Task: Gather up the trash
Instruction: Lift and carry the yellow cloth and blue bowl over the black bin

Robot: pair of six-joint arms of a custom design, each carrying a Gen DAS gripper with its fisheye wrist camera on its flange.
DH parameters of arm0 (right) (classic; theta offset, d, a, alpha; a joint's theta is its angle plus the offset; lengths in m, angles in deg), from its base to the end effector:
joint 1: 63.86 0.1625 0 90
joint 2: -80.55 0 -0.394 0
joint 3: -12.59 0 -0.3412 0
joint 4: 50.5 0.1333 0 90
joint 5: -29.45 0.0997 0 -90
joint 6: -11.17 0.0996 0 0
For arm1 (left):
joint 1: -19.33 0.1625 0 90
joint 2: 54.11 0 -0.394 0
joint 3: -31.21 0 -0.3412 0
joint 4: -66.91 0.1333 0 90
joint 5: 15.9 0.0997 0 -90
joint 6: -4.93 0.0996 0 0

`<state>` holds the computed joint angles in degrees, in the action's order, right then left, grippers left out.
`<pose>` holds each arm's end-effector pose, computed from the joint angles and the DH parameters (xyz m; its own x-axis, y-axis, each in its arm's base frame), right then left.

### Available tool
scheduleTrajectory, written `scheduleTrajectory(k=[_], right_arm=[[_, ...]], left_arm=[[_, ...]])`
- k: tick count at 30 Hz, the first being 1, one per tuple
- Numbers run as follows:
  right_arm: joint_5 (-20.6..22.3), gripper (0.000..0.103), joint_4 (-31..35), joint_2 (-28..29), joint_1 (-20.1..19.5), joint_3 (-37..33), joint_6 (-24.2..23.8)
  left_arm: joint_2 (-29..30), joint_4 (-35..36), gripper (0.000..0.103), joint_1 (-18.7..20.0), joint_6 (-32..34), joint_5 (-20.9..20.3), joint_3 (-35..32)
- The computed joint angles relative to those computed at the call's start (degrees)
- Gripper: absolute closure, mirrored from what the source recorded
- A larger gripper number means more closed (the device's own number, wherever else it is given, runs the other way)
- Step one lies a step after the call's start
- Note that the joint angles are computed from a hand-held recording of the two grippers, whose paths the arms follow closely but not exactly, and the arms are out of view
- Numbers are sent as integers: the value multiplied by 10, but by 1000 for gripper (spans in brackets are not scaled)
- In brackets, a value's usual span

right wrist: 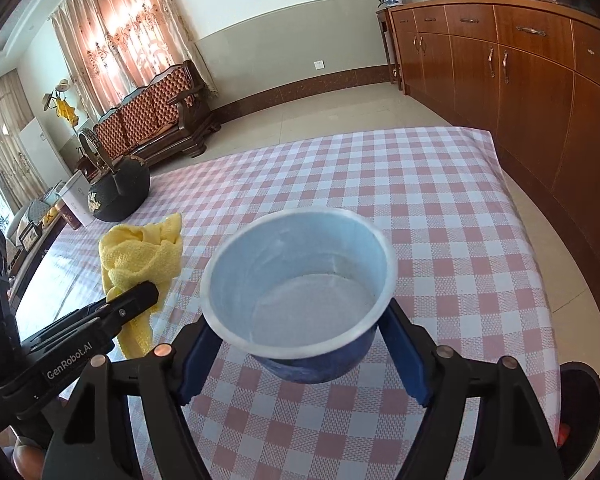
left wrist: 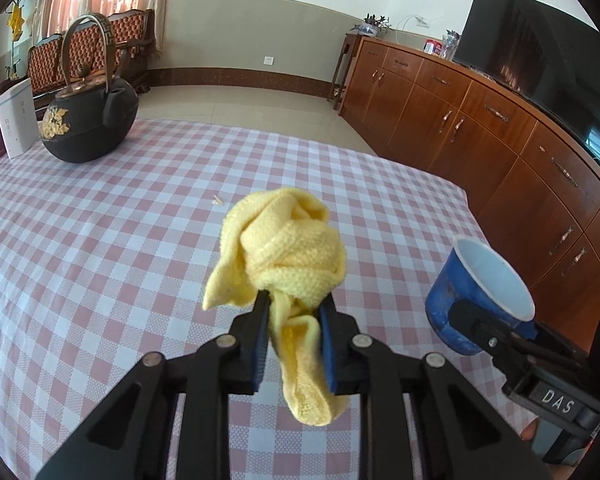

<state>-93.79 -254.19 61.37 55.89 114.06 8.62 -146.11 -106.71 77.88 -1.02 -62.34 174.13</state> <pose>0.3395 -0.4353 -0.0653 -0.8482 -0.1999 0.4906 -0.4617 0.7329 -0.4997 0.0031 -0.3820 0.2845 -0.8536 -0.0142 -0.5208 0.3525 0.7203 -0.5974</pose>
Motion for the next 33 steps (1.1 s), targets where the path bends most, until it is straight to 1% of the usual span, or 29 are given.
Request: scheduleTrajectory(k=[7, 10, 15, 20, 24, 26, 29, 33], right_arm=[[-7, 25, -40, -23, 10, 50, 6], [-11, 25, -57, -36, 12, 75, 11], [-19, 26, -92, -69, 17, 128, 19], [-25, 26, -132, -102, 19, 189, 32], [-34, 26, -170, -124, 21, 236, 39], [-40, 26, -191, -134, 21, 260, 43], [-51, 26, -226, -152, 17, 298, 50], [-74, 26, -276, -180, 5, 355, 55]], left_arm=[[-29, 25, 79, -30, -23, 7, 22], [-41, 37, 79, -51, -35, 12, 32], [-62, 70, 79, -96, -66, 17, 47], [-68, 92, 79, -145, -105, 9, 65], [-58, 97, 79, -176, -128, -3, 75], [-42, 91, 79, -190, -136, -13, 78], [-10, 71, 79, -207, -139, -29, 81], [47, 36, 79, -230, -147, -57, 79]])
